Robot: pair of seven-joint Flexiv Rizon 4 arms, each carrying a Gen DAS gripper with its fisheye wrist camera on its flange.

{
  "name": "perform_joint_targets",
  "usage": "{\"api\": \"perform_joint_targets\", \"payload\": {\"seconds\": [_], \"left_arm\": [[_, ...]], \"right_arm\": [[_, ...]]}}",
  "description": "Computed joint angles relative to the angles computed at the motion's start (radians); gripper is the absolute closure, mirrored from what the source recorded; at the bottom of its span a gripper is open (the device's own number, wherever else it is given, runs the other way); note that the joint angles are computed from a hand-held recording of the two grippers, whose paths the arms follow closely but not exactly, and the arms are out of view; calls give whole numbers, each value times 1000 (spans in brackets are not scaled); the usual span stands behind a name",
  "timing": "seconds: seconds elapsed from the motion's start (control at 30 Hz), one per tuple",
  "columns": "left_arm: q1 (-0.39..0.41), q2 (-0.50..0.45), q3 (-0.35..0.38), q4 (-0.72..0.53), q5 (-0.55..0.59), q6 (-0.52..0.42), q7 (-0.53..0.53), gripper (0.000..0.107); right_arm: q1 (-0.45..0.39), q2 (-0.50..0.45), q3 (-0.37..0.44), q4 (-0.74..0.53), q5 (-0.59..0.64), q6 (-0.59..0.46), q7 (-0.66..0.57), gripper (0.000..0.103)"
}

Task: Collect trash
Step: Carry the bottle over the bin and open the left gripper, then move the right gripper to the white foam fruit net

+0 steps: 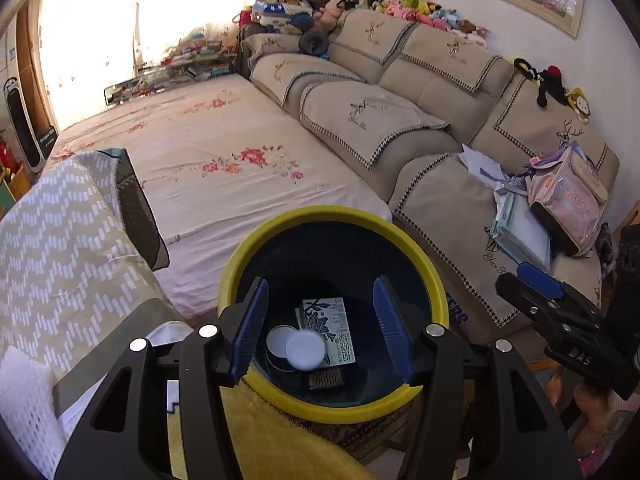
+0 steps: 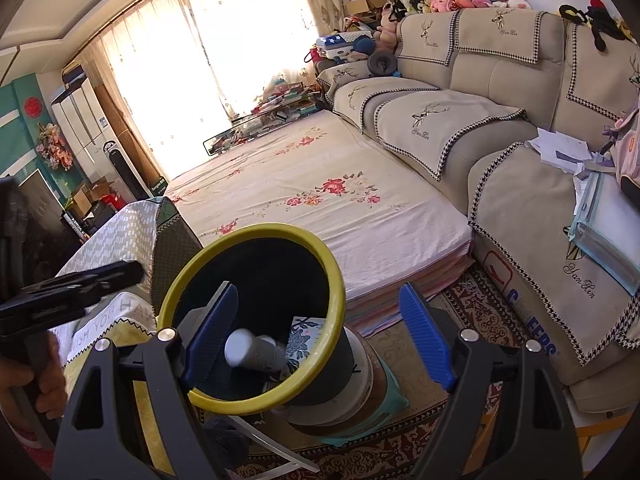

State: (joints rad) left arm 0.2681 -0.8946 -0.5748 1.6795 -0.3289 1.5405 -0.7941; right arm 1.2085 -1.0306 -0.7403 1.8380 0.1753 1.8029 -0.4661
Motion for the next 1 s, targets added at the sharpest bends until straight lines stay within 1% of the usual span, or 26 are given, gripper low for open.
{"api": "perform_joint_targets", "payload": {"seconds": [0.07, 0.1, 0.13, 0.2, 0.27, 0.33, 0.4, 0.5, 0.53, 0.6, 0.7, 0.83, 0.9, 0.93, 1.0], "left_arm": [[122, 9, -125, 104, 41, 125, 35, 51], [187, 10, -184, 154, 78, 189, 36, 47], [243, 12, -229, 196, 113, 238, 27, 43], [360, 19, -307, 275, 185, 317, 0, 41], [471, 23, -366, 338, 250, 377, -37, 41], [567, 31, -404, 377, 296, 405, -77, 40], [650, 37, -425, 405, 335, 441, -121, 40], [751, 52, -407, 442, 394, 536, -178, 39], [765, 60, -386, 447, 404, 575, -197, 37], [816, 64, -361, 444, 425, 605, -231, 35], [869, 53, -319, 423, 437, 626, -289, 35], [879, 35, -212, 368, 417, 659, -349, 35], [850, 48, -142, 342, 365, 651, -380, 35], [841, 45, -121, 329, 354, 645, -396, 35], [854, 23, -111, 309, 366, 639, -435, 35]], "right_arm": [[3, -1, -2, -10, -8, -8, -3, 25], [4, -1, -2, -17, -15, -15, -4, 25], [2, -1, 0, -27, -24, -21, -6, 25], [-2, 0, 7, -50, -46, -35, -9, 25], [-7, 1, 14, -76, -73, -51, -11, 25], [-14, 2, 26, -107, -108, -72, -15, 25], [-21, 2, 39, -140, -147, -94, -18, 25], [-42, 0, 73, -207, -219, -126, -25, 25], [-61, 1, 99, -237, -249, -137, -34, 24], [-97, -1, 149, -300, -306, -164, -44, 24], [-147, -13, 229, -405, -399, -214, -60, 24], [-250, -50, 409, -589, -524, -289, -128, 24], [-305, -81, 524, -691, -579, -327, -187, 24], [-325, -97, 575, -732, -599, -338, -216, 24], [-356, -137, 676, -826, -629, -364, -295, 24]]}}
